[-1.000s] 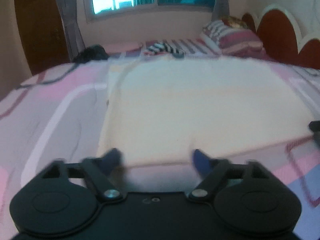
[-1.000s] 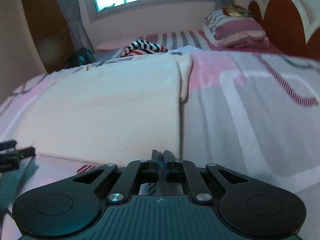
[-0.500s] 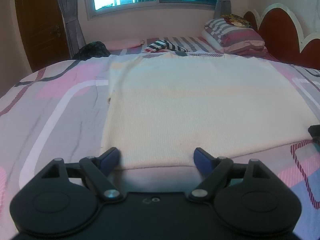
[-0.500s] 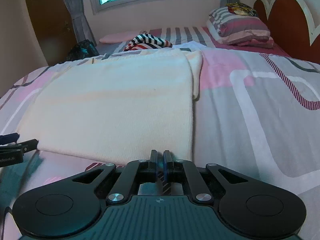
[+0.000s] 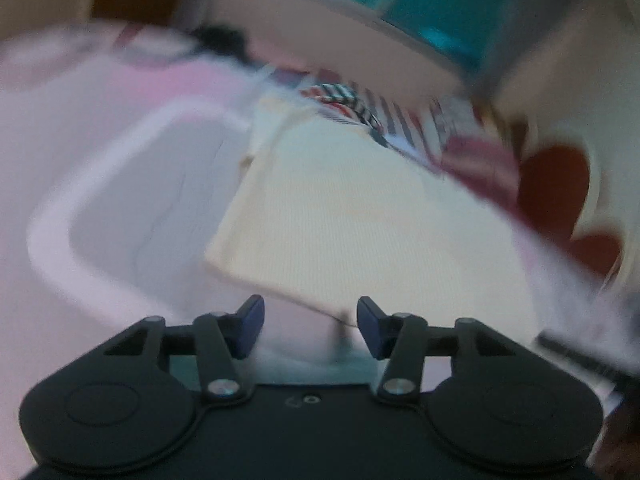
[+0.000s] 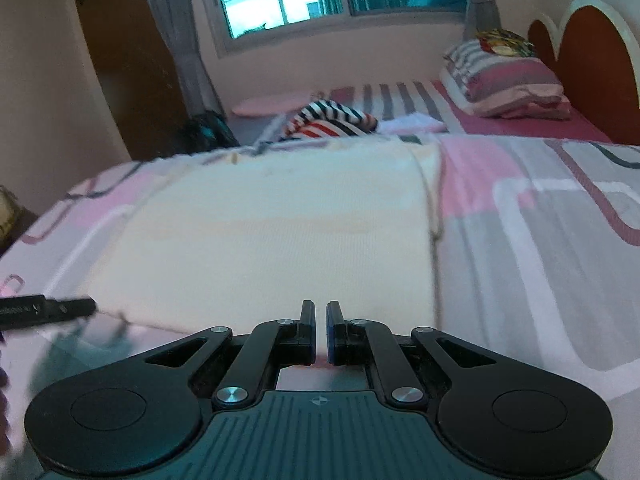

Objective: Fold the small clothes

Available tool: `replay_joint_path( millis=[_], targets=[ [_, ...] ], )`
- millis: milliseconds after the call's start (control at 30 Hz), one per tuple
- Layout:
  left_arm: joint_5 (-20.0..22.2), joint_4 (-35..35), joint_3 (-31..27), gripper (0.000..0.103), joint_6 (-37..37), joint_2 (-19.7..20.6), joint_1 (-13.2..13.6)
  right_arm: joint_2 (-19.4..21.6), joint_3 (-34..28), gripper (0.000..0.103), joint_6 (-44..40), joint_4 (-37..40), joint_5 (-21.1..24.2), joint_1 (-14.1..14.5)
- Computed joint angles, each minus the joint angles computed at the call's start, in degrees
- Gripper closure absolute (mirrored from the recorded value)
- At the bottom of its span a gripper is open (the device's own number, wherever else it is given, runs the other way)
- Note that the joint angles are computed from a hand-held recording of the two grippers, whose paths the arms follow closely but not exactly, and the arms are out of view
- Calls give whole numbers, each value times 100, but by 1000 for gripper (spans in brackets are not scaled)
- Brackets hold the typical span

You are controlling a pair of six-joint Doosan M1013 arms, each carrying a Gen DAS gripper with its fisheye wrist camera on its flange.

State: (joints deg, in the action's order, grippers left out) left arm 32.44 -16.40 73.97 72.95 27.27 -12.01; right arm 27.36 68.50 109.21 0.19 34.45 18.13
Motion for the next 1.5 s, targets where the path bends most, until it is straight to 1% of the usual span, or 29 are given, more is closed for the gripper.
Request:
replay_joint_path(
  millis=[33,67,100,167,200,333,400,433,500,633,700,733,833,867,900,967,1000,1033,1067,1100,1133,1167,1200,1233,1267,1300,1367,1400,1500],
  targets=[
    [-77,-347,83,49,-137,6,45,20,-43,98,-111,94,-8,8],
    [-319,-742,223,43,-170,-14,82,48,-101,98,-194,175,7,16],
    [-652,-1164,374,41,-95,-45,104,83,-169,98,-260,258,25,26],
    [-1018,-1812,473,30,-19,-17,136,136,-255,98,-372,391,-3,37],
    [-1161,-2007,484,27,24,8,135,167,-300,98,-380,426,-13,43],
    [-1297,-1679,223,28,-398,213,73,349,-542,98,-472,839,-54,-5],
    [-1193,-1506,28,34,-325,338,54,485,-715,98,-541,1089,-107,-36],
    [-1213,-1248,-33,38,-608,382,34,570,-822,98,-525,1123,-131,-40],
    [-1409,-1500,-38,38,-655,436,52,738,-1041,98,-535,1303,-121,-66],
    [-1578,-1045,-257,40,-1268,605,22,1083,-1472,98,-505,1600,-69,-104],
    [-1645,-1062,-318,46,-1322,656,20,1227,-1648,98,-475,1693,-42,-112],
    [-1589,-919,-372,56,-1493,694,17,1295,-1738,98,-465,1729,-6,-113],
    [-1336,-924,-438,96,-1563,749,46,1415,-1855,98,-458,1855,-19,-106],
    [-1449,-1265,-336,97,-1408,723,70,1441,-1875,98,-477,1901,-9,-104],
    [-1641,-1312,-224,97,-1409,677,59,1468,-1898,98,-490,1888,35,-103],
    [-2024,-680,-46,97,-1761,570,-3,1525,-1951,98,-392,1746,144,-91],
    [-2060,-568,-26,97,-1777,551,-14,1513,-1914,98,-377,1812,88,-100],
    [-2028,-615,-45,94,-1747,557,-11,1512,-1918,98,-374,1845,98,-105],
    [-1942,-443,-80,79,-2017,571,-5,1515,-1929,98,-399,1848,104,-106],
    [-1929,-512,-87,78,-2079,584,9,1518,-1928,98,-421,1857,90,-105],
    [-1952,-723,-106,79,-1957,609,26,1519,-1909,99,-427,1900,61,-110],
    [-1888,-634,-153,83,-2017,628,41,1513,-1888,99,-425,1953,38,-117],
    [-1763,-352,-219,89,-2191,642,47,1513,-1889,99,-417,1969,36,-119],
    [-1594,-126,-319,99,-2244,664,51,1507,-1883,99,-416,1967,34,-121],
    [-1591,-200,-345,97,-2050,654,61,1508,-1884,99,-399,1954,25,-116],
    [-1685,-494,-339,97,-1563,630,59,1509,-1875,102,-388,1959,6,-120],
    [-1713,-340,-445,97,-918,591,-9,1503,-1844,103,-293,1950,-34,-122],
    [-1698,-492,-522,97,-435,591,-40,1487,-1803,103,-359,2087,-67,-150],
    [-1453,-935,-823,97,765,640,-147,1430,-1691,103,-396,2310,-171,-190]
  ],
)
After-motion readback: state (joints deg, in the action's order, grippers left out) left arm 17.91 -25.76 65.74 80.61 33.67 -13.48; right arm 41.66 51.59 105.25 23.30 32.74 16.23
